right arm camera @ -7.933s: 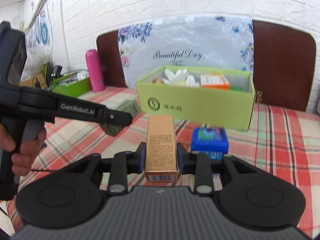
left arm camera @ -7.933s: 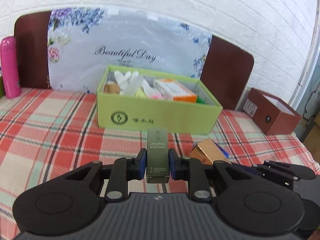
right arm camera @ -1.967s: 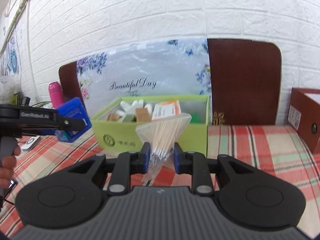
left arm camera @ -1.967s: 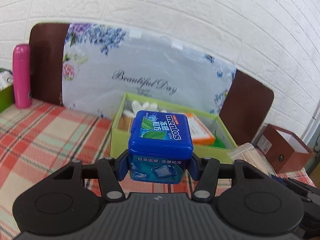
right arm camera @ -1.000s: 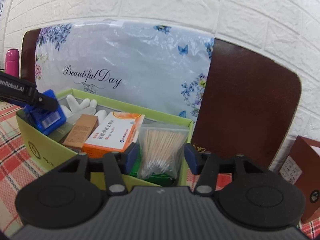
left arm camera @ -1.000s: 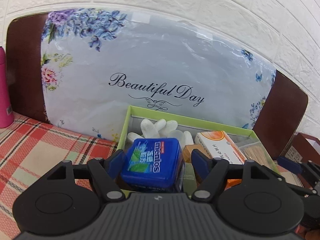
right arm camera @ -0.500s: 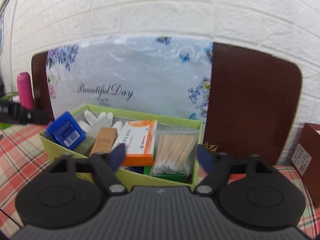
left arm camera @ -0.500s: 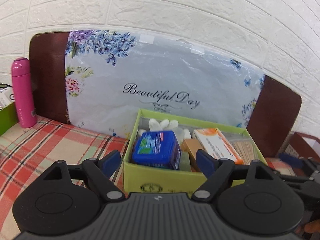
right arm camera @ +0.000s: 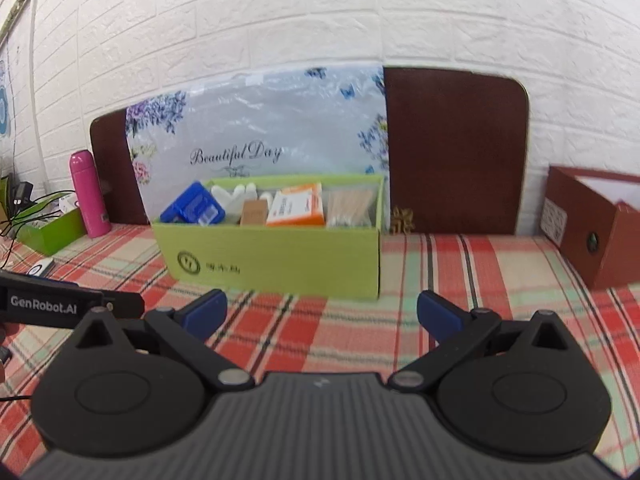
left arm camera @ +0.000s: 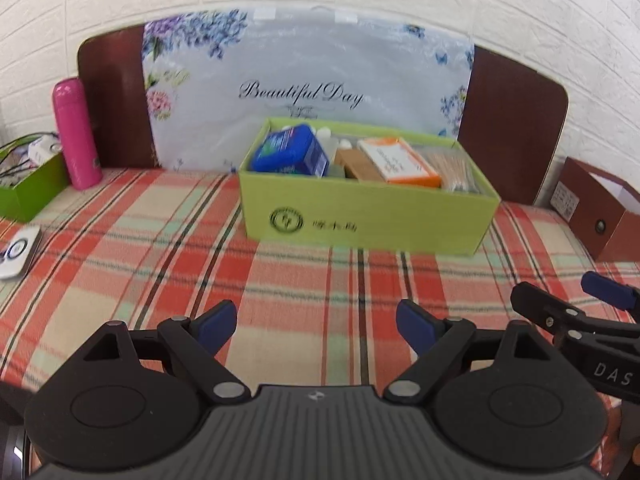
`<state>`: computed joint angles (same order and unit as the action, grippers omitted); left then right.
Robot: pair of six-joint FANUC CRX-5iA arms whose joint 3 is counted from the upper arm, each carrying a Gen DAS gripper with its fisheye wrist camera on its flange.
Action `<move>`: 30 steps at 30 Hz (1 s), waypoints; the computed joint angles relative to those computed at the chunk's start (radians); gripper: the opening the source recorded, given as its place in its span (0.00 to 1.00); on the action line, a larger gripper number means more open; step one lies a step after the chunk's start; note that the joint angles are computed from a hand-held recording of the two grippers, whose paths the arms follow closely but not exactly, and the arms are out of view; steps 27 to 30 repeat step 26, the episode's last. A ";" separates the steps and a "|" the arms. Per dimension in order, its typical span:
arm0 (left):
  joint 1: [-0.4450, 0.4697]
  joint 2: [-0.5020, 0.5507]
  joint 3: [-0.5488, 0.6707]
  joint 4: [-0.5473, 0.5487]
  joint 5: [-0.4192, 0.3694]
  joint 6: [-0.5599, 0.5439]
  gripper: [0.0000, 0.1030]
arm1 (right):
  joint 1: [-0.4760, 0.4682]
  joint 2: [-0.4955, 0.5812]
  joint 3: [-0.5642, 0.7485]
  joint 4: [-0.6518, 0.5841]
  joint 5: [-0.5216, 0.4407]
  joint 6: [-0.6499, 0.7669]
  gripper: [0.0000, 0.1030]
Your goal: Organize objects
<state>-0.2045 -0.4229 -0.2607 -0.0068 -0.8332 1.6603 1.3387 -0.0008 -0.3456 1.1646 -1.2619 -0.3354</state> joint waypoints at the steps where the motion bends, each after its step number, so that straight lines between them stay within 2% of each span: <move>1: -0.006 -0.008 -0.001 -0.014 -0.015 0.014 0.87 | 0.014 -0.001 0.000 -0.017 -0.010 -0.015 1.00; 9: -0.011 -0.066 -0.024 -0.032 -0.091 0.027 0.87 | 0.084 0.008 0.009 -0.084 -0.036 -0.054 1.00; 13: -0.002 -0.082 -0.038 -0.015 -0.095 0.017 0.87 | 0.099 0.017 0.021 -0.084 -0.037 -0.031 1.00; 23: -0.019 -0.080 -0.036 -0.068 -0.118 0.052 0.87 | 0.108 0.030 0.041 -0.106 -0.054 -0.020 1.00; 30: -0.005 -0.081 -0.044 -0.038 -0.118 0.029 0.87 | 0.110 0.033 0.045 -0.111 -0.055 -0.018 1.00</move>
